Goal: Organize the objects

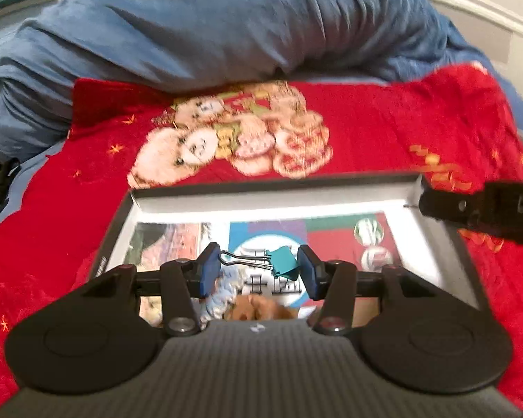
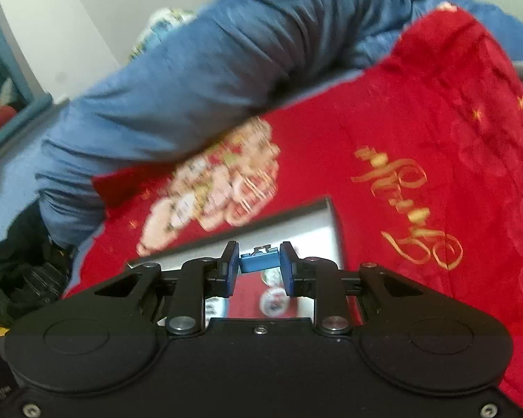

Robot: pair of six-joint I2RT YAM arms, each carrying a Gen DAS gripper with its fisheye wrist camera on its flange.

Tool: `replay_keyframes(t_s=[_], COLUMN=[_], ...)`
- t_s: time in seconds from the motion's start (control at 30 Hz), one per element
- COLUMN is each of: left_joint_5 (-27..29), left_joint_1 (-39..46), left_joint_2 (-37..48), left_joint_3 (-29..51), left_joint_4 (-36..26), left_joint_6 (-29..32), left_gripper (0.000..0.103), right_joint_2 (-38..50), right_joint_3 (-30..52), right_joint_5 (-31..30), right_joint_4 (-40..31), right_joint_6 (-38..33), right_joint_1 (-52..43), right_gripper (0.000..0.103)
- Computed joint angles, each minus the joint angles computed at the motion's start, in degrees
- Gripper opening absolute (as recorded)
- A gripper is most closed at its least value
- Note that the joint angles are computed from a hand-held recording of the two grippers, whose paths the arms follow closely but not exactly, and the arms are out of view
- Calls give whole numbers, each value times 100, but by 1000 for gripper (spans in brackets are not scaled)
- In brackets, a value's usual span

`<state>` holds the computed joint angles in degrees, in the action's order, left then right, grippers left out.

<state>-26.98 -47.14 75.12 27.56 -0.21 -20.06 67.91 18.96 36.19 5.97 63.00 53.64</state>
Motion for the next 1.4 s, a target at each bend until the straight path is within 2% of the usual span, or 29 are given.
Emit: replay_keyframes(t_s=[0.07, 0.3, 0.37, 0.43, 0.5, 0.63, 0.67, 0.7, 0.8, 0.87, 0.93, 0.97, 1.03, 1.17, 1.3, 1.4], left_joint_5=[32, -217, -268, -393, -387, -22, 0, -12, -71, -62, -66, -52, 41, 238, -121, -359], left_joint_1=[-24, -254, -304, -405, -433, -244, -229, -214, -198, -148, -89, -47, 66, 184, -149, -554], left_joint_2=[146, 214, 249, 291, 271, 113, 68, -5, -227, -463, -812, -997, -1530, -3003, -4477, -5461], left_joint_3=[-90, -302, -399, -501, -609, -674, -710, -770, -857, -876, -923, -938, -964, -1037, -936, -727], left_joint_4=[180, 539, 704, 858, 1046, 1084, 1108, 1157, 1092, 906, 678, 539, 90, -1069, -2415, -3736], left_joint_6=[7, 3, 74, 204, 364, 475, 481, 491, 546, 645, 669, 633, 502, 395, 415, -146], left_gripper=[53, 55, 56, 64, 66, 73, 78, 85, 89, 92, 94, 95, 97, 103, 103, 103], right_joint_2=[142, 837, 1013, 1153, 1297, 1560, 1581, 1582, 1545, 1450, 1306, 1195, 955, 426, 147, 429], right_joint_3=[62, 372, 375, 310, 320, 324, 299, 274, 214, 193, 174, 161, 169, 301, 743, 1473], right_joint_5=[-180, -236, -330, -529, -598, -745, -747, -798, -685, -590, -490, -389, -91, 730, 1715, 2317], right_joint_4=[-48, 3, 199, 511, 653, 959, 1052, 1126, 1279, 1317, 1333, 1344, 1262, 662, -880, -2926], right_joint_6=[-79, -191, -156, -88, 6, 49, 80, 99, 212, 207, 191, 157, 143, 452, 1342, 2717], right_joint_1=[-25, 334, 348, 284, 269, 246, 251, 229, 287, 346, 428, 498, 690, 1243, 2163, 2988], right_gripper=[25, 25, 25, 25, 25, 27, 28, 30, 40, 50, 69, 73, 92, 103, 103, 103])
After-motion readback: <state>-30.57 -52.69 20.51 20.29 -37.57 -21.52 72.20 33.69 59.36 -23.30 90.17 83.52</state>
